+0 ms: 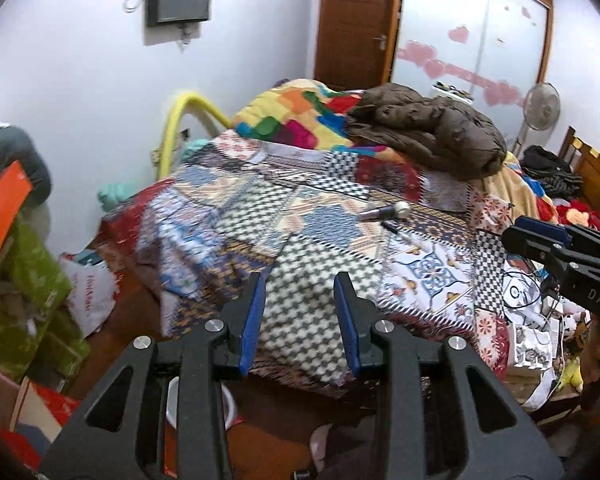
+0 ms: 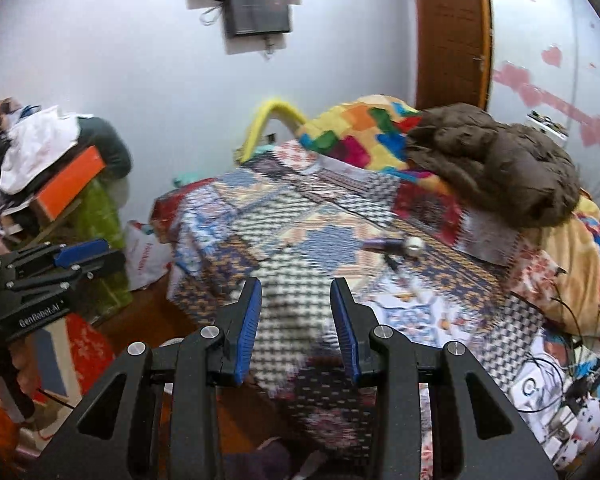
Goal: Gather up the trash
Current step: 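Move both open tools back to the items on the bed, then grasp the clear pen with the right tool while the left tool grasps the purple tube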
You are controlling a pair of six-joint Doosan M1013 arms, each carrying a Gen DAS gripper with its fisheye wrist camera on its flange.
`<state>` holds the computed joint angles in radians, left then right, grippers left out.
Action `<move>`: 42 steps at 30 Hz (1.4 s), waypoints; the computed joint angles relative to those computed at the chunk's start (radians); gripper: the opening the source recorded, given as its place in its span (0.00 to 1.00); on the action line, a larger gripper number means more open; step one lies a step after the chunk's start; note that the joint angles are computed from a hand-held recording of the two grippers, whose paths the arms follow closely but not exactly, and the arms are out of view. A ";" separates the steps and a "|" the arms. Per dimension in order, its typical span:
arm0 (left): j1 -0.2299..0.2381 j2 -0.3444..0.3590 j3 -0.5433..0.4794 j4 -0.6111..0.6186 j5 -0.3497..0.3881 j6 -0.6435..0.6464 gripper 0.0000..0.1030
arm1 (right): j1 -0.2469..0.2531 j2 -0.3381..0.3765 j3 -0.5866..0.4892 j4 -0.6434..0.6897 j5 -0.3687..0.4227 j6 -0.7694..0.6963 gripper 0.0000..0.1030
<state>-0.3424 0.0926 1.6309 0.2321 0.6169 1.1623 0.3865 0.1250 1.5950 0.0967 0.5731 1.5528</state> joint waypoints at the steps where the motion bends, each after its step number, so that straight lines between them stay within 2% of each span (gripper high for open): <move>1: -0.005 0.020 -0.020 -0.014 0.003 0.022 0.33 | -0.012 0.001 0.001 -0.005 0.001 0.006 0.32; 10: -0.028 0.175 -0.178 -0.145 0.033 0.211 0.34 | -0.099 0.042 -0.003 -0.077 0.022 0.077 0.32; 15: -0.031 0.287 -0.284 -0.242 0.082 0.325 0.36 | -0.140 0.094 -0.023 -0.055 0.042 0.072 0.32; 20: -0.020 0.416 -0.410 -0.338 0.161 0.415 0.36 | -0.167 0.167 -0.061 -0.024 0.072 0.058 0.32; 29: -0.001 0.619 -0.645 -0.443 0.269 0.533 0.36 | -0.191 0.294 -0.142 0.030 0.115 -0.016 0.32; 32: -0.003 0.680 -0.723 -0.426 0.296 0.558 0.36 | -0.194 0.324 -0.163 0.053 0.122 -0.051 0.32; 38: -0.011 0.754 -0.818 -0.372 0.323 0.606 0.36 | -0.201 0.359 -0.189 0.143 0.129 -0.154 0.32; 42: -0.007 0.781 -0.851 -0.399 0.330 0.647 0.36 | -0.200 0.373 -0.200 0.184 0.127 -0.210 0.32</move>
